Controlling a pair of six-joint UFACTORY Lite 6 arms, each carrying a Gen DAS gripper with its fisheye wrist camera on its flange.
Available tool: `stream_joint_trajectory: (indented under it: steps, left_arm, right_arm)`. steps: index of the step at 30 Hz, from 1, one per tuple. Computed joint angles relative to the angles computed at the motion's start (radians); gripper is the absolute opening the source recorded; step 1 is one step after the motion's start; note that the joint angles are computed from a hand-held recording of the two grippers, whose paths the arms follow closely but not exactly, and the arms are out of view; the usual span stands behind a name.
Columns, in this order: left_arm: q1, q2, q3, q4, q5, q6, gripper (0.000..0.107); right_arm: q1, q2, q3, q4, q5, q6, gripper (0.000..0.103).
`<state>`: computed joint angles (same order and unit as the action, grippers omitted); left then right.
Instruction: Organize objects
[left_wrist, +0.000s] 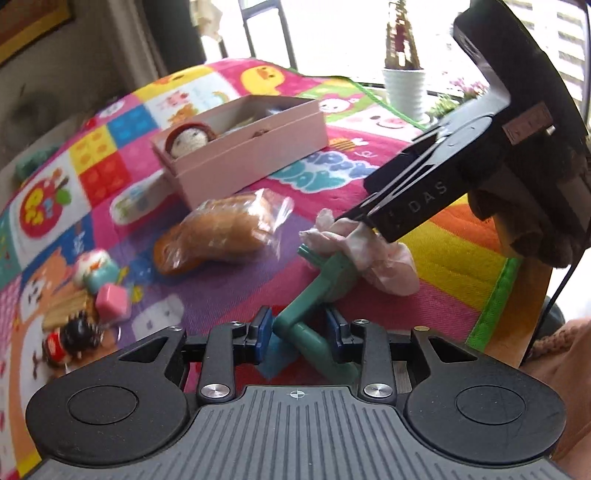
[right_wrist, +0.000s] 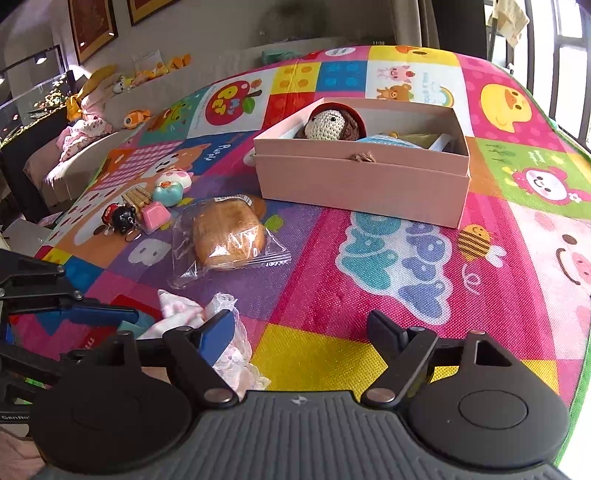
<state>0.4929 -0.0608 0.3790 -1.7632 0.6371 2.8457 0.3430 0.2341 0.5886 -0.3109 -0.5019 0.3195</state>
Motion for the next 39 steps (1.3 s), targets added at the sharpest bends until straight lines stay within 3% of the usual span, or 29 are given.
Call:
stream_joint_trajectory:
  steps: [3, 6, 11, 14, 18, 23, 27, 34, 36, 39]
  left_arm:
    - [-0.067, 0.009, -0.005, -0.114, -0.02, 0.057, 0.035]
    - [-0.1, 0.019, -0.009, -0.183, -0.02, 0.076, 0.035]
    - [-0.019, 0.031, 0.067, -0.018, -0.064, -0.225, 0.032]
    - [0.053, 0.04, 0.104, 0.058, -0.082, -0.356, 0.031]
    - [0.103, 0.058, 0.14, 0.239, -0.004, -0.449, 0.031]
    - [0.007, 0.106, 0.146, 0.126, 0.0, -0.37, 0.031]
    - [-0.063, 0.155, 0.145, -0.006, -0.004, -0.258, 0.035]
    - [-0.022, 0.197, 0.194, 0.084, 0.029, -0.389, 0.033]
    - [-0.009, 0.206, 0.201, 0.095, 0.042, -0.4, 0.033]
    - [0.014, 0.212, 0.206, 0.11, 0.061, -0.411, 0.032]
  right_arm:
    - [0.03, 0.009, 0.004, 0.155, 0.004, -0.136, 0.079]
    - [0.009, 0.014, 0.024, 0.183, 0.03, -0.163, 0.079]
    - [-0.021, -0.031, 0.005, 0.217, 0.045, -0.23, 0.08]
    - [-0.047, -0.052, 0.031, 0.027, 0.065, -0.059, 0.083]
    - [-0.048, -0.012, 0.14, -0.267, 0.07, 0.246, 0.085]
    - [-0.004, 0.098, 0.358, -0.672, 0.164, 0.7, 0.087]
    - [0.015, 0.287, 0.586, -0.991, 0.174, 1.118, 0.089]
    - [0.11, 0.554, 0.98, -1.66, 0.239, 1.838, 0.089]
    - [0.138, 0.556, 0.994, -1.787, 0.269, 1.924, 0.078]
    - [0.123, 0.5, 0.935, -1.689, 0.252, 1.791, 0.066]
